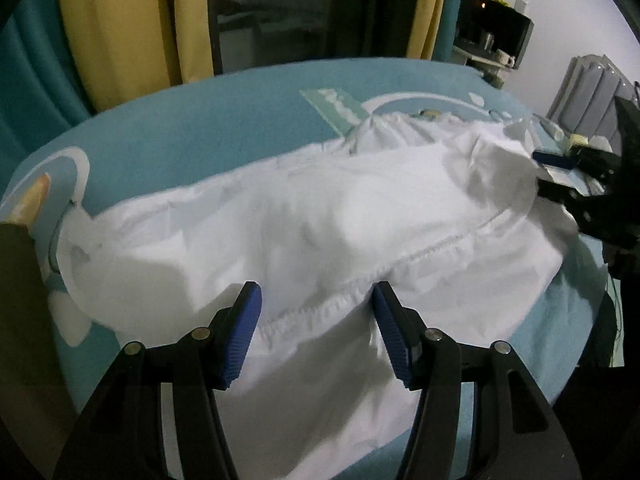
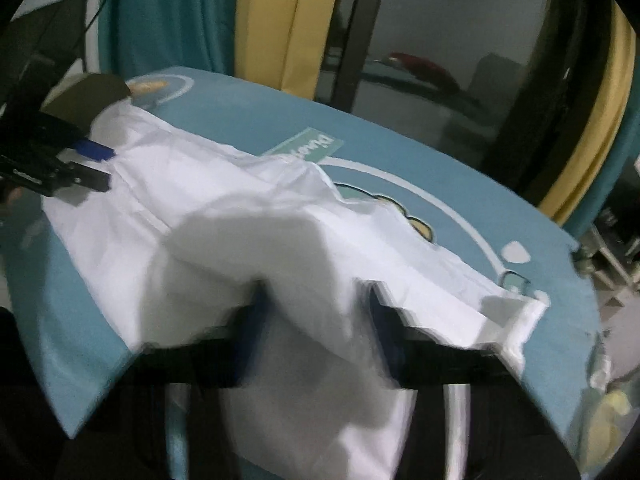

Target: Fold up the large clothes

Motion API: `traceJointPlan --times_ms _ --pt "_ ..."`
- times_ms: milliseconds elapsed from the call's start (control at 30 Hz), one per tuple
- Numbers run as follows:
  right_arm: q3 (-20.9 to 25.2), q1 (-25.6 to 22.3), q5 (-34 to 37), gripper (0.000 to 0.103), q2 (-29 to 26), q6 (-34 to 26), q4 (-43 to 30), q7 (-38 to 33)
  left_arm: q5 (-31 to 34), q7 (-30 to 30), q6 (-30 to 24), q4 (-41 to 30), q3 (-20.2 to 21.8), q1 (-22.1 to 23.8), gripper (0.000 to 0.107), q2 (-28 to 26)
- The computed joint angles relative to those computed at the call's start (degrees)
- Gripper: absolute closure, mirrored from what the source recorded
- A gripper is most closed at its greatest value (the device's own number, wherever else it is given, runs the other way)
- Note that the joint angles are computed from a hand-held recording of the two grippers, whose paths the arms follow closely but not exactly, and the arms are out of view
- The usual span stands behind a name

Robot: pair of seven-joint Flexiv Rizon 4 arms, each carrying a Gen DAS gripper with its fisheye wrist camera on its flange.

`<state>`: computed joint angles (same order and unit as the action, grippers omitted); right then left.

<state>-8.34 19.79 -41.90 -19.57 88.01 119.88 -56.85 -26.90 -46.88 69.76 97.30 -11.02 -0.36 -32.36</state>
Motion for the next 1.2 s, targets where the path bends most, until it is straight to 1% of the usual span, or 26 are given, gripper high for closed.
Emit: traceJointPlan --times_ms 33,133,167,233,333,367,467,533,667,767,833,933,1033,1133,1200 --pt "1.2 -0.9 1.4 0.089 -0.5 -0.3 -0.9 -0.7 0.2 0.0 0.1 -0.5 0.1 -0.1 0.046 -0.2" --pt "1.3 -1.3 3.1 0.091 -1.4 0.5 -2.4 -1.3 1.3 -0.4 -1.4 -2.9 0.8 -0.5 0.046 -1.5" --pt "1.2 -1.4 3.7 0.093 -1.9 0.7 -3.1 -1.6 1.8 -0.8 -2.1 -3.8 1.2 -0.7 0.046 -2.0" --pt "3.2 -2.9 6.2 0.096 -3.1 0.2 -5.3 -3.5 2.3 -1.3 -3.6 -5.5 1.5 -0.9 0.046 -2.9" --pt "4.2 -3.7 8.8 0.1 -4.8 -0.6 -8.4 -5.9 2.9 -2.2 -5.4 -8.1 1.9 -1.1 0.046 -3.9" --pt "4.6 -4.0 9.7 0.101 -5.5 -0.8 -9.7 -6.7 2.8 -2.1 -5.8 -8.9 1.6 -1.0 0.046 -4.2" --pt "7.9 -6.3 13.2 0.101 -7.6 -2.1 -13.9 -10.6 2.3 -0.9 -6.4 -10.5 0.5 -0.5 0.046 -4.7" --pt "8.8 -6.9 14.9 0.101 -8.9 -3.5 -16.7 -12.7 2.1 -0.3 -7.6 -12.0 0.3 -0.4 0.046 -5.4" --pt "11.4 -8.8 18.7 0.101 -11.8 -7.1 -22.5 -17.0 1.9 -0.9 -11.0 -15.4 0.9 -0.6 0.046 -6.8" --pt "15.6 -11.8 23.6 0.101 -15.0 -11.1 -28.3 -21.2 2.9 -2.1 -13.6 -18.5 2.1 -1.0 0.046 -8.2" --pt "17.3 -13.1 26.6 0.101 -17.1 -14.0 -31.9 -23.7 5.0 -3.2 -14.7 -21.1 3.7 -1.9 0.046 -9.8" --pt "17.0 -12.6 29.1 0.101 -19.3 -17.3 -35.5 -25.4 9.3 -6.9 -17.3 -27.2 7.1 -3.6 0.046 -13.1" --pt "17.4 -12.9 31.8 0.101 -21.2 -20.1 -38.5 -26.9 12.8 -9.5 -18.5 -33.1 9.0 -4.4 0.046 -16.4" --pt "16.9 -12.6 33.6 0.101 -22.4 -21.9 -40.6 -27.3 15.4 -13.3 -20.3 -40.6 10.8 -4.7 0.046 -20.6" --pt "15.2 -11.6 33.5 0.101 -23.1 -22.5 -41.6 -26.2 16.9 -16.2 -22.0 -46.3 12.0 -4.7 0.046 -23.6"
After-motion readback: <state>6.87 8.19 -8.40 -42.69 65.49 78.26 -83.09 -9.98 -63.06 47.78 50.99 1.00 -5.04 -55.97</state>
